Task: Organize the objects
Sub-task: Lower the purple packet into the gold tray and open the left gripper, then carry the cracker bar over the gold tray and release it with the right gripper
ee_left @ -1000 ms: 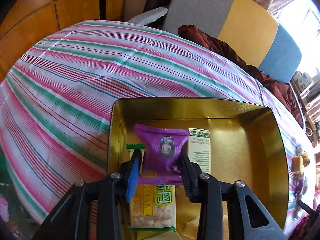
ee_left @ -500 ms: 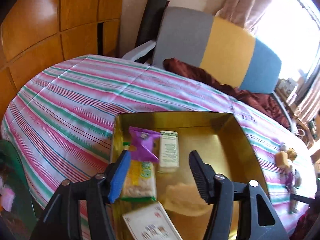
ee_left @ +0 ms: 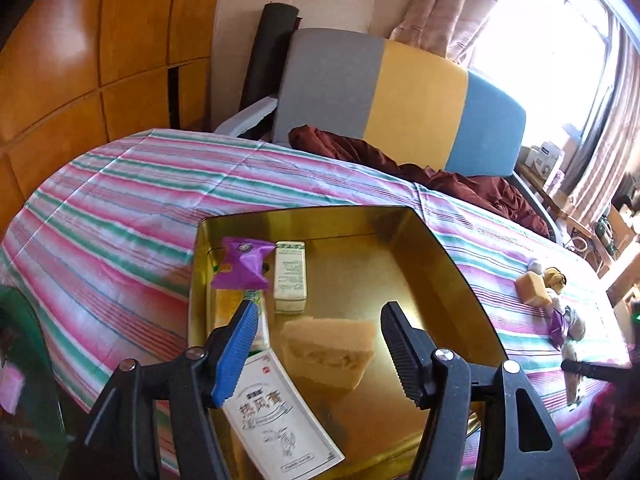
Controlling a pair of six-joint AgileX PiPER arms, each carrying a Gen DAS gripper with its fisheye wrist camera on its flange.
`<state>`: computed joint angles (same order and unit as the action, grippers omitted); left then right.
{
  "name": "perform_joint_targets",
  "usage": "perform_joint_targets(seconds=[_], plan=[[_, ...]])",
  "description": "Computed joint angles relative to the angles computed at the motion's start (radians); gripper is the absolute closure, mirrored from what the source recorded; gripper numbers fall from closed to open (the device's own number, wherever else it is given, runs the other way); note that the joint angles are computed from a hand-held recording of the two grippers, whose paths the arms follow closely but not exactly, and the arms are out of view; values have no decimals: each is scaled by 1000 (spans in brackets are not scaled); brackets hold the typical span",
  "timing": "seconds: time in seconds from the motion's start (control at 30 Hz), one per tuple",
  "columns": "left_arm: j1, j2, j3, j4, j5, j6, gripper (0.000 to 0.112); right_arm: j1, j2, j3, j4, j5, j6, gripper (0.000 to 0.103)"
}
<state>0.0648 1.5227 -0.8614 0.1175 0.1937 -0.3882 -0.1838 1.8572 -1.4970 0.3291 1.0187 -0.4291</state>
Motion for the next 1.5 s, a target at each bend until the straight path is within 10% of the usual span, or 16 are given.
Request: perform_joint_targets(seconds=[0.23, 0.43, 0.93, 1.5], plan=[[63, -56, 73, -21, -17, 4, 47, 362, -120, 145, 166, -158, -55, 59], [98, -98, 126, 111, -33, -121, 47, 669, 87, -86, 30, -228, 73, 59], [46, -117, 170, 427, -38, -439, 46, 834, 632, -825, -224, 58, 405, 58], [-25, -116, 161, 620, -1, -648, 40, 707, 286, -280, 54, -279, 202, 49]])
